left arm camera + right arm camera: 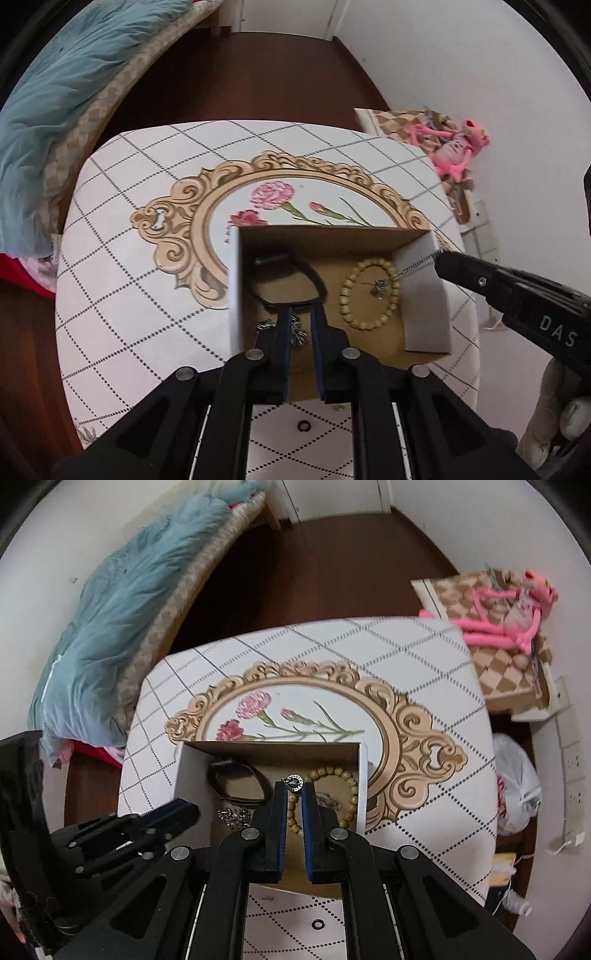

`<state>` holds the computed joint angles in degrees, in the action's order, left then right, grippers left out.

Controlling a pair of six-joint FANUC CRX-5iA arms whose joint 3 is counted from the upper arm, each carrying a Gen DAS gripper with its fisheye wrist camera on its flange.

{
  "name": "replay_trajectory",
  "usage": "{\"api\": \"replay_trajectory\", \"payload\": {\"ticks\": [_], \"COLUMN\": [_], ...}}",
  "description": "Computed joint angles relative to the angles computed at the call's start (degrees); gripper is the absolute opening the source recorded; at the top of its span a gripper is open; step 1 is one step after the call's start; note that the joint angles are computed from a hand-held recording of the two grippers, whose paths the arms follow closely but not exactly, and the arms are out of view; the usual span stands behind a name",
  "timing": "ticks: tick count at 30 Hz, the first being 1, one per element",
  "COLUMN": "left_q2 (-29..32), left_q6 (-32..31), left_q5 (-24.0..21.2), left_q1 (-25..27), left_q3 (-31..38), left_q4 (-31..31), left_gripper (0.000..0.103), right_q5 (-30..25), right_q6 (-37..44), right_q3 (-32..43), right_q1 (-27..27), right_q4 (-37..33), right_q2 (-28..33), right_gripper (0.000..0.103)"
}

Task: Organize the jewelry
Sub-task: 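Lower the chain bracelet and pendant into the white box and open both grippers, then withdraw both grippers from the box back over the table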

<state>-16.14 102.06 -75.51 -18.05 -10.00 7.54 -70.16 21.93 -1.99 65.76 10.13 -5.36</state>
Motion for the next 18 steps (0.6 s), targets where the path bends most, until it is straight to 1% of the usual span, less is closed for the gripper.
{"api": "replay_trajectory", "payload": {"ticks": [1, 2, 3, 4, 6, 8, 10, 11, 12, 14, 15, 18], "left_q2": [0.1, 0.2, 0.2, -0.1, -0.4, -0.2, -0.3, -0.3, -0.2, -0.4, -0.6, -1.2], "left_q6": [1.2, 1.8, 3.0, 4.8, 5.8, 6.1, 6.4, 6.8, 7.5, 8.9, 9.5, 11.0], "left_q5": [-0.5, -0.8, -1.1, -1.5, -1.8, -2.4, -2.7, -3.2, -3.8, -4.5, -4.7, -4.9], "left_q1": [-0.5, -0.8, -1.1, -1.7, -2.0, -2.1, -2.3, -2.7, -3.4, -5.4, -6.2, -7.9], "left_q3": [0.9, 1.4, 2.0, 2.7, 3.3, 3.8, 3.9, 4.2, 4.6, 5.2, 5.4, 5.2], "left_q4": [-1.8, -2.7, -4.1, -6.2, -8.0, -9.0, -10.0, -11.0, -12.4, -15.7, -16.8, -19.1], "left_gripper": [0.030, 0.059, 0.080, 0.080, 0.080, 0.080, 0.081, 0.085, 0.094, 0.102, 0.102, 0.102], "right_q5": [-0.3, -0.9, -1.4, -1.6, -2.1, -2.1, -2.6, -3.1, -4.1, -6.6, -7.9, -11.9], "right_q6": [0.7, 1.1, 1.3, 1.3, 1.0, 0.3, -0.5, -1.1, -1.8, -3.0, -3.4, -6.2], "right_q3": [0.3, 0.6, 0.8, 0.8, 0.6, 0.1, -0.3, -0.6, -0.7, -0.8, -0.9, -2.1], "right_q1": [-0.5, -0.7, -0.8, -0.9, -1.0, -0.9, -0.3, 0.2, 1.0, 2.7, 3.4, 6.5], "right_q4": [-0.5, -0.8, -0.9, -1.1, -1.2, -0.9, 0.1, 0.9, 2.0, 4.5, 5.3, 8.5], "right_q2": [0.4, 0.8, 1.0, 1.1, 1.0, 0.5, 0.1, -0.1, -0.2, 0.1, 0.3, 0.7], "right_gripper": [0.009, 0.009, 0.011, 0.014, 0.033, 0.042, 0.045, 0.048, 0.054, 0.085, 0.093, 0.094]}}
